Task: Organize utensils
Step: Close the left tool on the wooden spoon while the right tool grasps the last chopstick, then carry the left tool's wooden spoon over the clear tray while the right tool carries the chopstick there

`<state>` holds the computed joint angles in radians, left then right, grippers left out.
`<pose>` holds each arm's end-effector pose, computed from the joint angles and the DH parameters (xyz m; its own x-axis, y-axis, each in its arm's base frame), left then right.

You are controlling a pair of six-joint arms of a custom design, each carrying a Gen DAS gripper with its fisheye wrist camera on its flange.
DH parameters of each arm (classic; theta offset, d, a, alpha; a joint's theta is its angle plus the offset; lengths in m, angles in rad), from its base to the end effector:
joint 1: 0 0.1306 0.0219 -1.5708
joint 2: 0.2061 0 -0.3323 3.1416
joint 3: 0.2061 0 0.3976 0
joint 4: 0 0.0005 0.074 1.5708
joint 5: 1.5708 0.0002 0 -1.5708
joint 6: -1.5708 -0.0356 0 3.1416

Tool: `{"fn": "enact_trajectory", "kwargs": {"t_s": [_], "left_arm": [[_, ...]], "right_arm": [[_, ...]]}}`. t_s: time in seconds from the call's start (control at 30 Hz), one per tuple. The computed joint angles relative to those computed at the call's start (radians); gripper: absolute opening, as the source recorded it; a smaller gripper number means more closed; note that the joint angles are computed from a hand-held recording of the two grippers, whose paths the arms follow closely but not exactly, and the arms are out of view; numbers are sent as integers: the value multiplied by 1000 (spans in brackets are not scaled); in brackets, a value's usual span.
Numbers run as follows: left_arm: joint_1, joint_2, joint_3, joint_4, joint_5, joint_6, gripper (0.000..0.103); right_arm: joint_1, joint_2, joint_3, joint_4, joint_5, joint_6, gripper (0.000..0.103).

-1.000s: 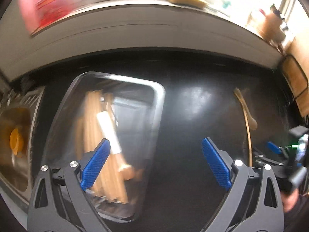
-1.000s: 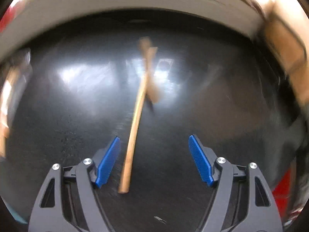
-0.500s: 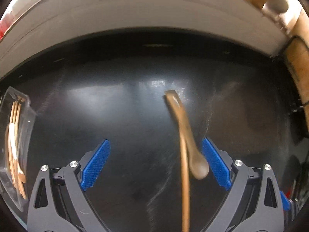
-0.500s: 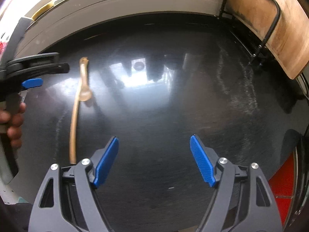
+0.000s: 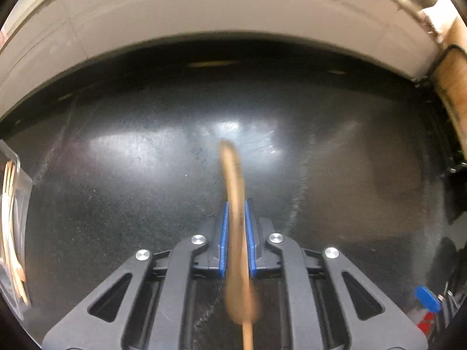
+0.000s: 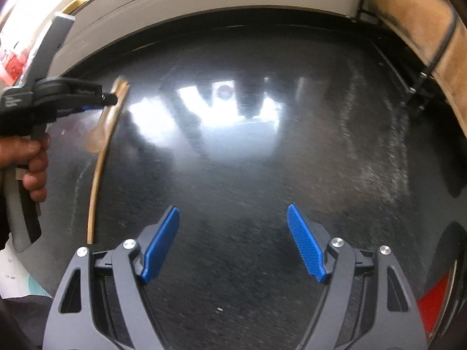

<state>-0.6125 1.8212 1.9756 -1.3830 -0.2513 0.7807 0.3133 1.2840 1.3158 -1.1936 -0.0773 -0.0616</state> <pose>0.4937 -0.3367 0.3878 -0.8914 -0.2068 -0.4032 -0.1953 0.9783 -0.0698 0.4140 0.1365 0.3739 -0.8919 -0.2244 -0.3926 -0.2821 0.9546 0.0952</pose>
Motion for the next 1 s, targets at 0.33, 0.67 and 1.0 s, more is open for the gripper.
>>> {"fn": "enact_trajectory", "kwargs": {"t_s": [0.33, 0.67, 1.0], "left_arm": [[-1, -238, -206, 70, 7, -78, 10], [86, -529, -468, 16, 75, -135, 10], [212, -752, -606, -39, 110, -242, 10]], "right_arm": [[164, 138, 107, 6, -82, -94, 74], [357, 219, 155, 89, 201, -205, 46], [343, 283, 277, -22, 168, -339, 8]]}}
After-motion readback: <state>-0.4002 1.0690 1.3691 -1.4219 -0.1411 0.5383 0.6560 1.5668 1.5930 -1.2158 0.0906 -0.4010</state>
